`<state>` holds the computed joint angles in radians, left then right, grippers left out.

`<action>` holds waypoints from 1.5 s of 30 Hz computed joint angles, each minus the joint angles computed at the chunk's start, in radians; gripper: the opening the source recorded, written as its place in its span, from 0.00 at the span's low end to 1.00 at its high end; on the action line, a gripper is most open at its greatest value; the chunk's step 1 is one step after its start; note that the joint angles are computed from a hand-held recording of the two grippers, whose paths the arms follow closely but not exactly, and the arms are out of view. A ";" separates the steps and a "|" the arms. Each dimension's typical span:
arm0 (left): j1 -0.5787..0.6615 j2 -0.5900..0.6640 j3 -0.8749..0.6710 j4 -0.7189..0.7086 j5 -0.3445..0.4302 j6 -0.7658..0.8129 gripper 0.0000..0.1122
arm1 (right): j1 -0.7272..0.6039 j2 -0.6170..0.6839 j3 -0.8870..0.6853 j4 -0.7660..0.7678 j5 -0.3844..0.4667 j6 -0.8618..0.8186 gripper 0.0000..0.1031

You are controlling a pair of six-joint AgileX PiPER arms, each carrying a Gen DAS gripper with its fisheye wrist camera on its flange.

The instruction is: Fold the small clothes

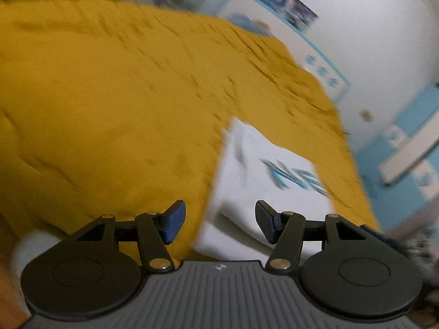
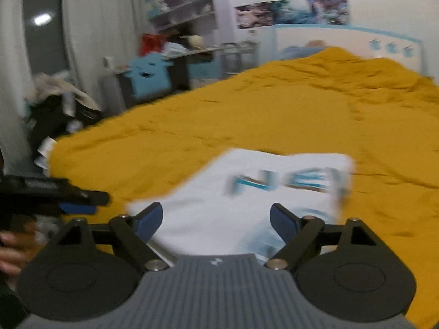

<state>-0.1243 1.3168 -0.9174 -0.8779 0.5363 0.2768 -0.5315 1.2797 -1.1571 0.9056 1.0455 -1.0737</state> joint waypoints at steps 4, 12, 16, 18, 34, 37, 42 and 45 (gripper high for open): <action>0.048 0.101 -0.021 -0.256 0.149 0.167 0.61 | -0.107 -0.130 0.157 -0.031 -0.043 -0.264 0.79; 0.016 0.261 -0.077 -0.433 0.155 0.210 0.60 | -0.053 -0.204 0.386 -0.095 -0.288 -0.366 0.77; -0.010 0.315 -0.090 -0.498 0.097 0.194 0.51 | 0.029 -0.202 0.431 -0.033 -0.406 -0.360 0.77; -0.014 0.326 -0.090 -0.539 0.075 0.188 0.42 | 0.035 -0.188 0.452 0.058 -0.419 -0.409 0.76; 0.057 0.134 0.014 -0.521 0.068 0.141 0.07 | -0.012 -0.198 0.452 0.163 -0.380 -0.429 0.74; 0.040 0.180 0.006 -0.440 0.058 0.109 0.07 | 0.022 -0.203 0.476 0.198 -0.423 -0.465 0.73; 0.036 0.226 0.013 -0.489 0.063 0.154 0.08 | 0.118 -0.193 0.514 0.245 -0.520 -0.566 0.55; 0.054 0.221 0.022 -0.519 0.094 0.180 0.09 | 0.091 -0.157 0.499 0.270 -0.525 -0.481 0.35</action>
